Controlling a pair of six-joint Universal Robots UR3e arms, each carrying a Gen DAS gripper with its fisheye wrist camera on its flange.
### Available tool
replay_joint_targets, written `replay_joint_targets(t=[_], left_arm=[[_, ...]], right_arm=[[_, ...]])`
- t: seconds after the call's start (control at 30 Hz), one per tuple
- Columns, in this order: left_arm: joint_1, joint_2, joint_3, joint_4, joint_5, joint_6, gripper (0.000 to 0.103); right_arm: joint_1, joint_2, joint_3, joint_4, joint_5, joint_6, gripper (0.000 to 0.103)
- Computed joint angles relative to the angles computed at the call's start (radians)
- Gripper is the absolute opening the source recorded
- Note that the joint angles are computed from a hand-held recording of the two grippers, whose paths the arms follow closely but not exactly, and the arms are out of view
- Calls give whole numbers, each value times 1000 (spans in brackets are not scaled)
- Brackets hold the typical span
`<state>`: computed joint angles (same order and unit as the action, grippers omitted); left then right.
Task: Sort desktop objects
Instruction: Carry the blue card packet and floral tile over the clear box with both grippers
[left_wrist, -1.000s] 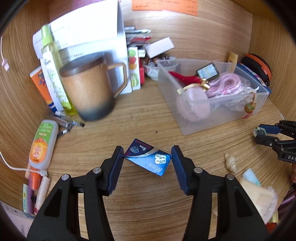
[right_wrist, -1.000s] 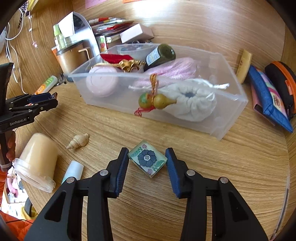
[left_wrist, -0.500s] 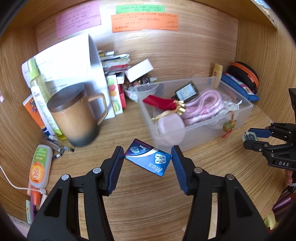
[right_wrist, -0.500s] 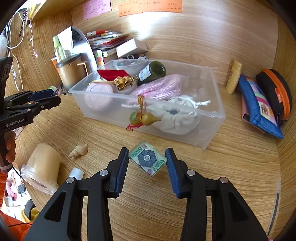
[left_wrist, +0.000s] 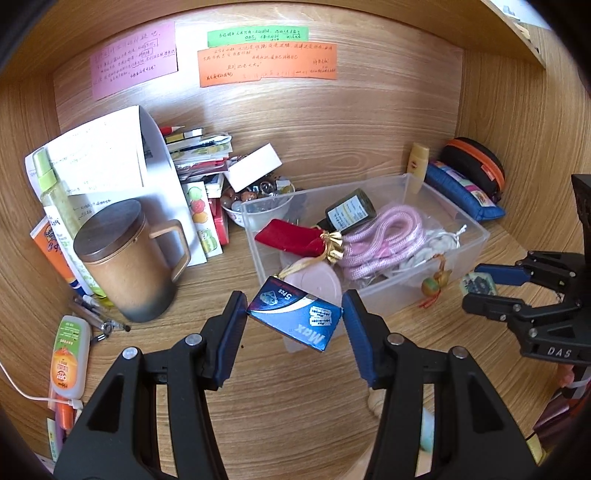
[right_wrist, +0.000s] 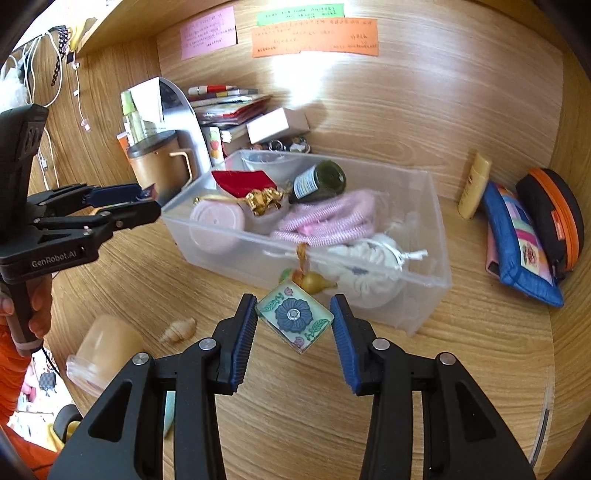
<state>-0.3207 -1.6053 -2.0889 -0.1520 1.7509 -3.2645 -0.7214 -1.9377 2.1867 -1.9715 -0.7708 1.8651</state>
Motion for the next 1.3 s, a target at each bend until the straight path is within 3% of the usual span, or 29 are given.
replay_joint_targets(t=[0.47,0.8,1.3], left_arm=[[8,-61,89,-13,-23,19,53],[20,-111,166,-40,-55,43,53],[52,-211,275,-59,-122,68,53]], right_arm=[[79,47,-65,-77,46,96,37],[161,175,-126,-242,27,234,37],[240,340,-232,-378,-23,365,37]])
